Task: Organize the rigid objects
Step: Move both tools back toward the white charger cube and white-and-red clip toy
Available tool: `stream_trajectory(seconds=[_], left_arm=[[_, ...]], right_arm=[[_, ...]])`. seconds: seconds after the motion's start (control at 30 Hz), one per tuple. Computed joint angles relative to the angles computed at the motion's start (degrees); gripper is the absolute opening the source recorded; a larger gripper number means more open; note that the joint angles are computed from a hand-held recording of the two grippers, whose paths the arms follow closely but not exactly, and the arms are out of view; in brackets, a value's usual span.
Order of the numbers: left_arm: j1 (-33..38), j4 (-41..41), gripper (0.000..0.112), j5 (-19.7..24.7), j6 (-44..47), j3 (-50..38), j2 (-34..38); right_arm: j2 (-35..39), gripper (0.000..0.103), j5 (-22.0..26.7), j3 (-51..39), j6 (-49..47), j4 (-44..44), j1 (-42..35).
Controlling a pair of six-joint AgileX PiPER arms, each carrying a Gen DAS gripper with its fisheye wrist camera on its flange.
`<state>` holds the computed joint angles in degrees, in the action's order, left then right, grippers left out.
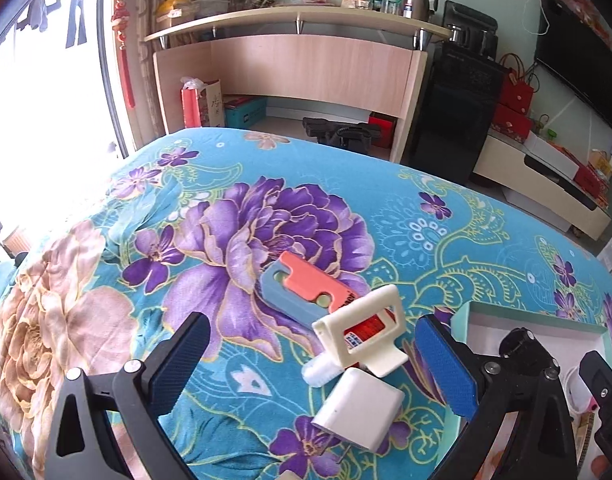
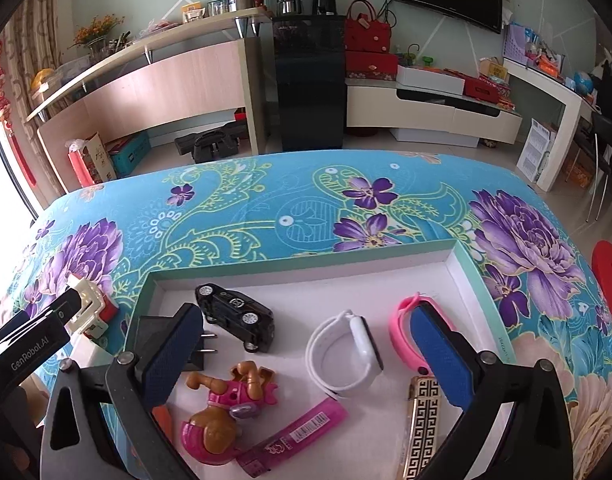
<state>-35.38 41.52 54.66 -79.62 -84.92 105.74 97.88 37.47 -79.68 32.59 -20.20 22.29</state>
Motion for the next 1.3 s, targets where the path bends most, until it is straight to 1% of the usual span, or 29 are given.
stream_trajectory(seconds=[0.17, 0.33, 0.43, 0.5, 0.73, 0.93, 1.07, 1.3], left_arm=[[2.17, 0.00, 0.103, -0.32, -3.25, 4.35, -3.02], [3.52, 0.98, 0.103, -1.09, -6.18, 7.99, -5.30], [4.72, 0.15, 0.103, -2.32, -6.32, 9.81, -6.50], [5.63, -0.56, 0.103, -3.27, -6.40, 11.19, -7.32], [8.32, -3.24, 0.103, -5.56, -5.09, 15.09, -9.69], [9.80, -6.28, 0.103, -6.30, -1.82, 16.36, -10.28], [8.75, -8.27, 0.103, -7.47, 1.05, 16.63, -9.95], [6.88, -10.32, 0.103, -6.98, 5.19, 15.06, -8.41]], right_arm=[[1.30, 0.103, -1.41, -1.32, -2.64, 3.34, 2.55], [3.28, 0.103, -1.80, -3.27, -3.18, 3.54, 6.20], [4.63, 0.103, -2.30, -4.39, -4.96, 5.11, 7.84], [5.90, 0.103, -1.79, -5.68, -5.45, 5.35, 8.93], [9.08, 0.103, -1.17, -8.56, -6.78, 4.58, 12.08], [10.07, 0.103, -0.77, -9.14, -6.48, 5.24, 12.11], [9.95, 0.103, -0.56, -9.02, -5.46, 4.76, 11.68], [8.63, 0.103, -1.56, -7.84, -4.58, 4.93, 10.79]])
